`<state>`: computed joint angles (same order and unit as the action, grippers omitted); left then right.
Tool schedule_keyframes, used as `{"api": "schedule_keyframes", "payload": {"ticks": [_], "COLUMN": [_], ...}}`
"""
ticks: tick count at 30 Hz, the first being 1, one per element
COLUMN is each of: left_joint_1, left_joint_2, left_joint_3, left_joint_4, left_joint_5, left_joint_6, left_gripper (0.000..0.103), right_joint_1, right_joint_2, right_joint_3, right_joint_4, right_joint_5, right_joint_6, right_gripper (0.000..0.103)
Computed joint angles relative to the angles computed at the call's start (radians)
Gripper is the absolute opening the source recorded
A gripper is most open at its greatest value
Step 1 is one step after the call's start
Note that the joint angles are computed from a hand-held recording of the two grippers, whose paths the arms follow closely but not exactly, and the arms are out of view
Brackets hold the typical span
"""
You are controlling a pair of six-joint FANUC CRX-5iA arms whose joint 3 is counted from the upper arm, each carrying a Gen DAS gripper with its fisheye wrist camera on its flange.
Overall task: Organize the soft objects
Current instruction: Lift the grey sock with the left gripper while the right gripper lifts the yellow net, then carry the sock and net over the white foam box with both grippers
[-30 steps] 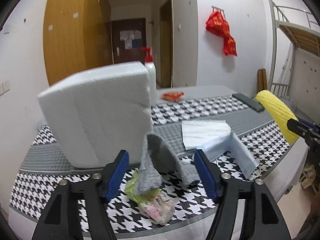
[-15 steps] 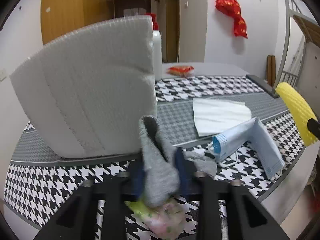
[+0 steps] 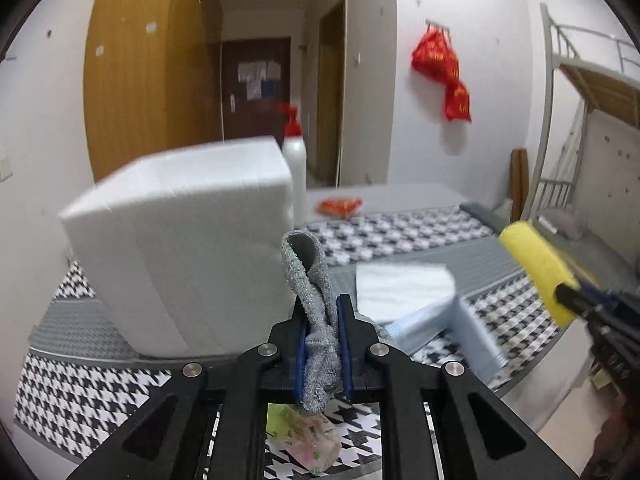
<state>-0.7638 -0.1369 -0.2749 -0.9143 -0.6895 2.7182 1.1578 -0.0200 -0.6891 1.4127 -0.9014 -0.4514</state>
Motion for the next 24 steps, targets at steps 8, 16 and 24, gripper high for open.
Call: {"api": "schedule_keyframes", "payload": {"ticks": [8,16,24], "left_joint_1": [-0.142,-0.250,-0.337], "left_joint_2": [-0.067,-0.118,-0.156], "left_joint_3": [-0.011,-0.040,-0.071], "left_joint_4": [-0.189,-0.284,-0.338], "left_joint_5": [-0.173,-0.356,-0.536], "left_joint_6": [0.164,0.257,0.332], "left_gripper": [0.015,0.015,0.015], "right_joint_1": [0.035,0.041,0.026], "right_joint_2": [-0.010,0.005,0.031], "right_joint_3": [0.004,0.020,0.053], "right_joint_4": [0.069,0.177,0.287], "right_joint_5": [-0.016,0.035,0.110], "right_joint_6": [-0.015,-0.043,-0.073], "right_gripper": [0.022,0.022,0.022]}}
